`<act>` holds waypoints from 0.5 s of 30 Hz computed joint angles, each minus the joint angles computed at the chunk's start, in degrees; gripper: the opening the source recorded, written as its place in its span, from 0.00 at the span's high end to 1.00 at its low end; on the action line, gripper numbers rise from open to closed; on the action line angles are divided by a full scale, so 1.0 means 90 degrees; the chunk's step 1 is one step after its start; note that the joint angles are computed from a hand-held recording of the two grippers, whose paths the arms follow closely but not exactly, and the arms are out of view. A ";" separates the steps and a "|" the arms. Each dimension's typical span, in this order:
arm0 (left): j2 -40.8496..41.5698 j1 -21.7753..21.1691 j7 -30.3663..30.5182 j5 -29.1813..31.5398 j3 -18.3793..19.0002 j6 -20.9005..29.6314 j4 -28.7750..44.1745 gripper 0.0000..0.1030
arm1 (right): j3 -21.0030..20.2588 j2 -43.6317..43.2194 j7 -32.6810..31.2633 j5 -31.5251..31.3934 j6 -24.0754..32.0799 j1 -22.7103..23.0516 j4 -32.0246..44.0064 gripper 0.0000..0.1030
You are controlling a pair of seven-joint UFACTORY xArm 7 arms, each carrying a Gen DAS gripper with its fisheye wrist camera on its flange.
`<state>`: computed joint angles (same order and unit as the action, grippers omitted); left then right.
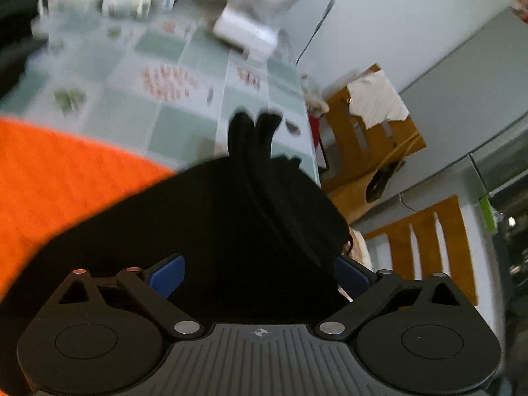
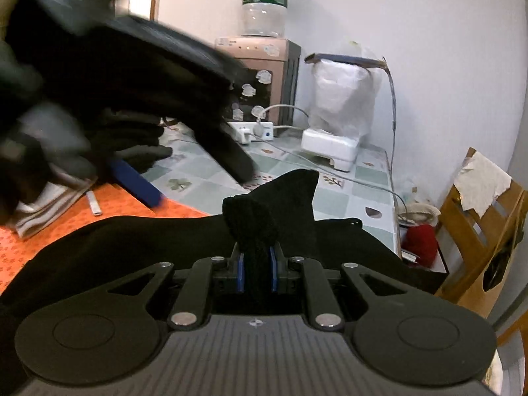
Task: Fold clothes
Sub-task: 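Lift the black garment with the right gripper while the left gripper grasps its other end, then spread the black garment flat across the tablecloth with both grippers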
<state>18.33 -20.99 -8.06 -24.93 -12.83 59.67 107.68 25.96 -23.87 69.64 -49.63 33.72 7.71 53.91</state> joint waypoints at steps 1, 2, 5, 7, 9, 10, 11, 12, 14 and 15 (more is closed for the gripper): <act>0.0122 -0.0001 -0.0137 -0.0090 -0.0012 0.0052 0.0073 0.05 | 0.0023 -0.0034 0.0027 -0.0016 -0.0003 0.0012 -0.0007 0.83; 0.0234 0.0002 -0.0261 -0.0178 -0.0027 0.0090 0.0137 0.05 | 0.0026 -0.0072 0.0038 -0.0010 -0.0045 0.0036 -0.0042 0.83; 0.0384 0.0041 -0.0316 -0.0329 -0.0063 0.0028 0.0176 0.08 | 0.0088 -0.0140 -0.0005 0.0013 -0.0173 0.0098 -0.0068 0.84; 0.0412 0.0056 -0.0353 -0.0258 -0.0028 0.0069 0.0195 0.27 | 0.0135 -0.0174 -0.0077 0.0098 -0.0257 0.0163 -0.0051 0.84; 0.0390 0.0086 -0.0403 -0.0134 0.0028 0.0145 0.0184 0.59 | 0.0196 -0.0202 -0.0146 0.0207 -0.0344 0.0224 -0.0018 0.84; 0.0281 0.0150 -0.0390 -0.0156 0.0048 0.0114 0.0045 0.66 | 0.0228 -0.0209 -0.0184 0.0286 -0.0378 0.0259 0.0015 0.84; 0.0103 0.0217 -0.0346 -0.0192 0.0069 0.0023 -0.0191 0.82 | 0.0259 -0.0208 -0.0225 0.0385 -0.0401 0.0300 0.0055 0.84; -0.0068 0.0280 -0.0303 -0.0226 0.0094 -0.0061 -0.0411 0.83 | 0.0282 -0.0188 -0.0284 0.0509 -0.0402 0.0349 0.0106 0.84; -0.0557 0.0391 -0.0124 -0.0218 0.0166 -0.0288 -0.1007 0.84 | 0.0324 -0.0137 -0.0415 0.0748 -0.0406 0.0456 0.0212 0.83; -0.0832 0.0438 -0.0014 -0.0191 0.0211 -0.0411 -0.1327 0.85 | 0.0311 -0.0095 -0.0554 0.0883 -0.0429 0.0543 0.0258 0.83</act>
<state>10.85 -17.05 -8.18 -26.65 -10.93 55.97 95.73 28.75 -24.72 64.66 -41.68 29.86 12.60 56.23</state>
